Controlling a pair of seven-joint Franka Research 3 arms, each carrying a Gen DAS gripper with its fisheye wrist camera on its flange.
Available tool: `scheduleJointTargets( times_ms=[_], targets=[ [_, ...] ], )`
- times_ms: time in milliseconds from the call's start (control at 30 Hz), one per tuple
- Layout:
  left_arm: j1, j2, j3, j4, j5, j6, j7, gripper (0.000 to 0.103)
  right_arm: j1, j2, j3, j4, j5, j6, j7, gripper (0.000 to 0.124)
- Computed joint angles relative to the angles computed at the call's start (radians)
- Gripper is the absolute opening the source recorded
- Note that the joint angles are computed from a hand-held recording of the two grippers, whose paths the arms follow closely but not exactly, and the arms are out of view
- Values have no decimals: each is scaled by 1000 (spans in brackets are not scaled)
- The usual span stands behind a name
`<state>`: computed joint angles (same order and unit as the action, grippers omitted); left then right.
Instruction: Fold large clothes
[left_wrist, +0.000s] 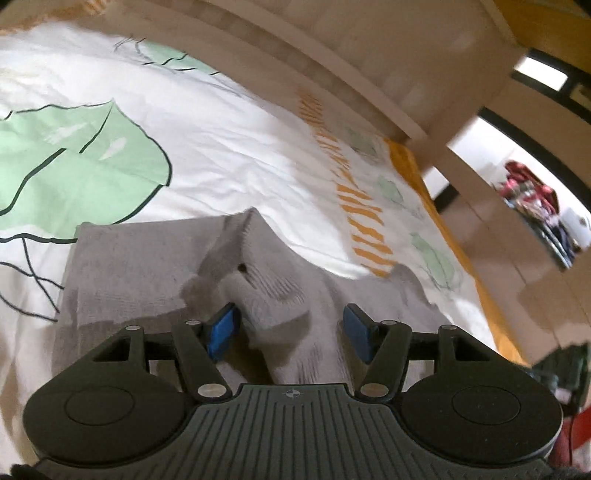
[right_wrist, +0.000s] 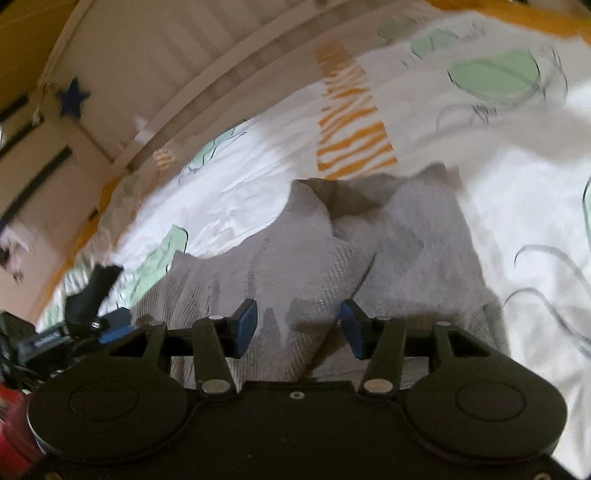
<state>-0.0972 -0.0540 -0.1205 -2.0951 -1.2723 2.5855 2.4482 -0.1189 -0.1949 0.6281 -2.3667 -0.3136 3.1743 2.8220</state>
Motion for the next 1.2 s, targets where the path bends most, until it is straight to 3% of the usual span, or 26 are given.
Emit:
scheduleJointTargets(
  times_ms=[133,233,267,300,367,433,500,667,767,833,900,967,1067,1100,1133,1200],
  targets=[
    [15,15,11,6,-147,-26,28,59,-69,11,51,-23,18,89,-4,59],
    [39,32,23,3,-296,-104,57,58,-170,11,153,-20,41,116,-30,55],
    [48,36,25,1,-327,-127,44,54,-204,12,190,-16,51,117,-39,42],
    [56,37,24,-5,-362,-131,41,42,-238,11,226,-11,59,115,-50,15],
    [66,33,21,-13,-388,-113,54,34,-354,-26,342,-9,63,123,-77,12],
    [62,20,7,-19,-255,-30,15,34,-424,-76,407,-16,82,159,-104,12],
    [59,10,3,-30,-98,5,-34,33,-397,-100,381,-15,108,134,-126,12],
    [45,-15,6,-51,42,62,-98,32,-277,-59,283,-6,147,-24,-181,12],
    [15,-42,-10,-87,199,206,-93,32,-251,-44,258,-12,125,-26,-147,13],
    [-2,-48,-5,-104,285,260,-117,32,-231,-42,236,-9,101,-31,-139,13],
    [-19,-42,12,-103,294,265,-111,32,-221,-42,223,-9,77,-30,-121,16],
    [-39,-54,16,-119,276,323,-90,33,-198,-36,200,-13,61,-26,-105,17],
    [-101,-71,35,-114,140,418,86,47,-185,-33,182,-14,22,-26,-78,17],
    [-123,-76,47,-103,79,422,169,58,-190,-31,184,-9,4,-30,-67,17],
    [-137,-78,56,-87,29,406,241,70,-188,-29,181,-7,-12,-34,-59,17],
    [-124,-65,49,-58,87,323,224,77,-187,-23,179,0,-44,-38,-38,18]
  ],
)
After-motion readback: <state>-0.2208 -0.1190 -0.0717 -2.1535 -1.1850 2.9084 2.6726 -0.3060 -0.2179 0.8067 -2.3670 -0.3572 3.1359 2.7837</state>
